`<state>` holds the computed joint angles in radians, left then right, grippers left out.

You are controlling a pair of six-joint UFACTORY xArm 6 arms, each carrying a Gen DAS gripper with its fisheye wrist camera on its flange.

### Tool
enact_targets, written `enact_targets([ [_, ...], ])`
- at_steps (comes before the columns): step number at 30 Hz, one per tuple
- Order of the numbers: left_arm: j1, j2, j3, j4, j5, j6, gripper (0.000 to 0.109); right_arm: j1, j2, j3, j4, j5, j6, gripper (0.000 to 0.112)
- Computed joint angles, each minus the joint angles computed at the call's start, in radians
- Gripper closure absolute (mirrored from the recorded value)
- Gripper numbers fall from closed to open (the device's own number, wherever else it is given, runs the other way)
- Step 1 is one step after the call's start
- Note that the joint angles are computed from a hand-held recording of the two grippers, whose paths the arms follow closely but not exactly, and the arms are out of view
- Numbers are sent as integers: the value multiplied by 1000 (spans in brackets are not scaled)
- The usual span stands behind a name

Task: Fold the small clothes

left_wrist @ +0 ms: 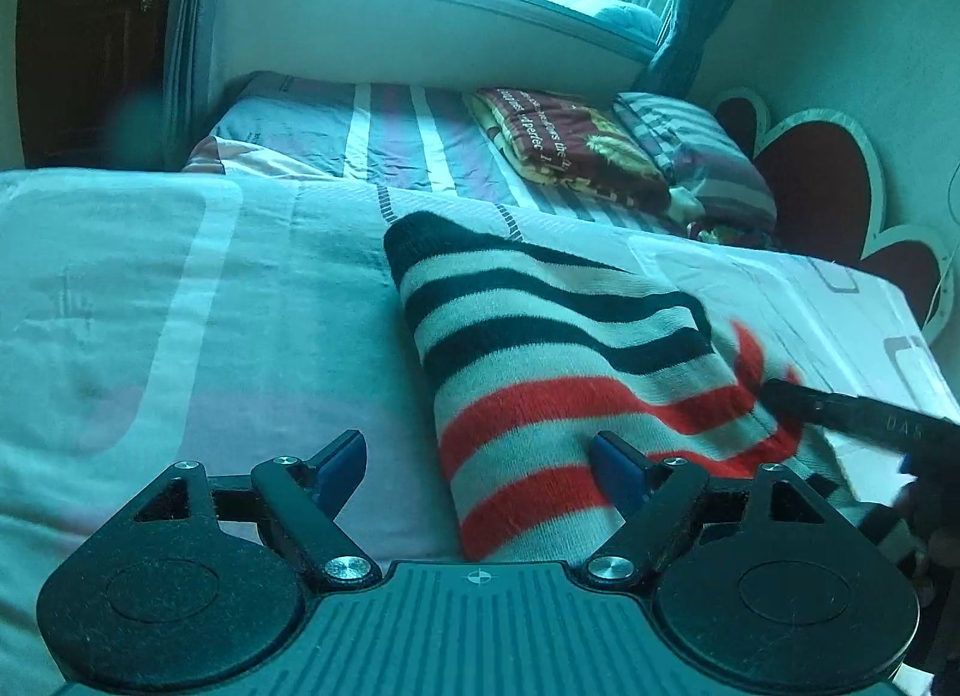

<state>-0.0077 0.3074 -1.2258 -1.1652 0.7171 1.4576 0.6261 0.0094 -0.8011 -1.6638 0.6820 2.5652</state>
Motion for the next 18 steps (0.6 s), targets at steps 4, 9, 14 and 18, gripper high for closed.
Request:
enact_targets([
  [4, -46, -6, 10, 3, -59, 34, 27, 112, 49, -62, 109, 224, -276, 102],
  [9, -112, 12, 26, 53, -174, 43, 15, 65, 102, -73, 170, 161, -248, 101],
  [14, -81, -57, 68, 14, -141, 107, 16, 89, 11, -39, 229, 171, -215, 75],
  [18, 18, -137, 145, -38, -13, 152, 16, 191, -113, 61, 213, 196, -20, 66],
])
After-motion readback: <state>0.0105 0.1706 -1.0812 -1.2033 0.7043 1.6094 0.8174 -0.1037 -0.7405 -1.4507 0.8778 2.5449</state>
